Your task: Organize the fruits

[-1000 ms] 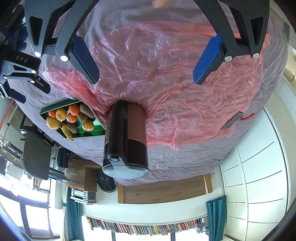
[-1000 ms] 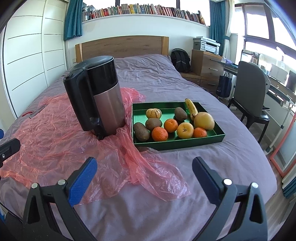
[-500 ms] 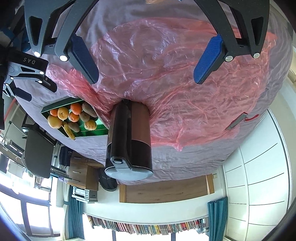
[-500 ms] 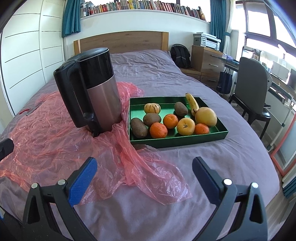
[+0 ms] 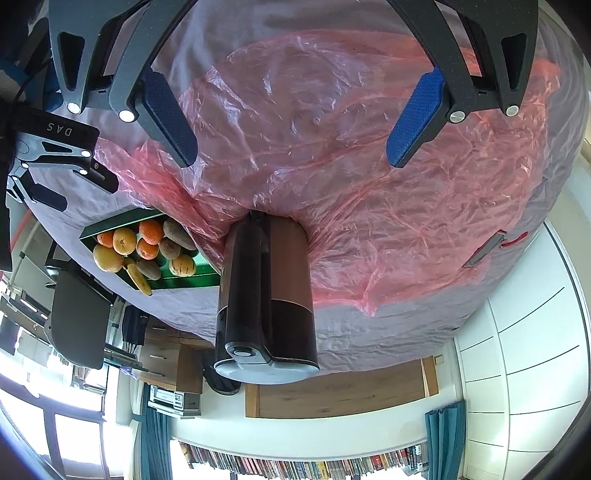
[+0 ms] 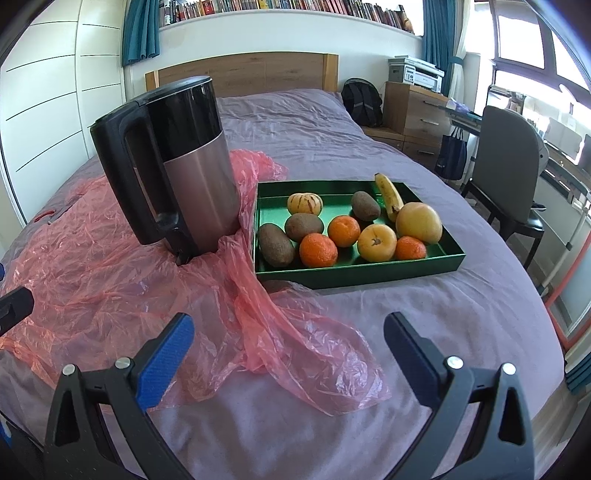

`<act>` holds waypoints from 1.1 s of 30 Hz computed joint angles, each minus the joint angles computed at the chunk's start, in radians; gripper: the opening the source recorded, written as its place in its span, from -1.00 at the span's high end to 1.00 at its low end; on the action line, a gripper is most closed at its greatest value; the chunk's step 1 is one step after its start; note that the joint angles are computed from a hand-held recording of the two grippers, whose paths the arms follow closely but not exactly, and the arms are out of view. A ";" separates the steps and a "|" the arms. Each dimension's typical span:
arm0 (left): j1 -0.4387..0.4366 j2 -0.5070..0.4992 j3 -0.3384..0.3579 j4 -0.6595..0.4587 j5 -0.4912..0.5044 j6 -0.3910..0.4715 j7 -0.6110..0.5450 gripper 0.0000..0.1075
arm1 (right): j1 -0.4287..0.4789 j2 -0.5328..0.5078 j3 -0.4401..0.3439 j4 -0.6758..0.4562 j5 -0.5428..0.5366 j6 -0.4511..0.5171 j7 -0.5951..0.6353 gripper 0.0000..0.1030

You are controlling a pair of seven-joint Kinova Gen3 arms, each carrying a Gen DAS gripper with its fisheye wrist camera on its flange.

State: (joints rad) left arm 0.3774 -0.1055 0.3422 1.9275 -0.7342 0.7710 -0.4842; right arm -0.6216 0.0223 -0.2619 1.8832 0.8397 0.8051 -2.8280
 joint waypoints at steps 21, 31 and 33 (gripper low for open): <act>-0.001 0.017 -0.037 0.005 0.031 -0.020 -0.026 -0.88 | 0.026 -0.020 -0.005 0.004 0.000 0.020 0.007 -1.00; -0.004 0.019 -0.035 -0.002 0.043 -0.020 -0.041 -0.88 | 0.030 -0.027 -0.007 0.005 -0.003 0.015 0.008 -1.00; -0.004 0.019 -0.033 -0.003 0.042 -0.017 -0.043 -0.88 | 0.032 -0.028 -0.009 0.003 -0.002 0.018 0.009 -1.00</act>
State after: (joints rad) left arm 0.3737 -0.0863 0.3092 1.9247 -0.6922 0.7536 -0.5273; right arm -0.5896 -0.0058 -0.2710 1.8858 0.8374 0.8228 -2.8188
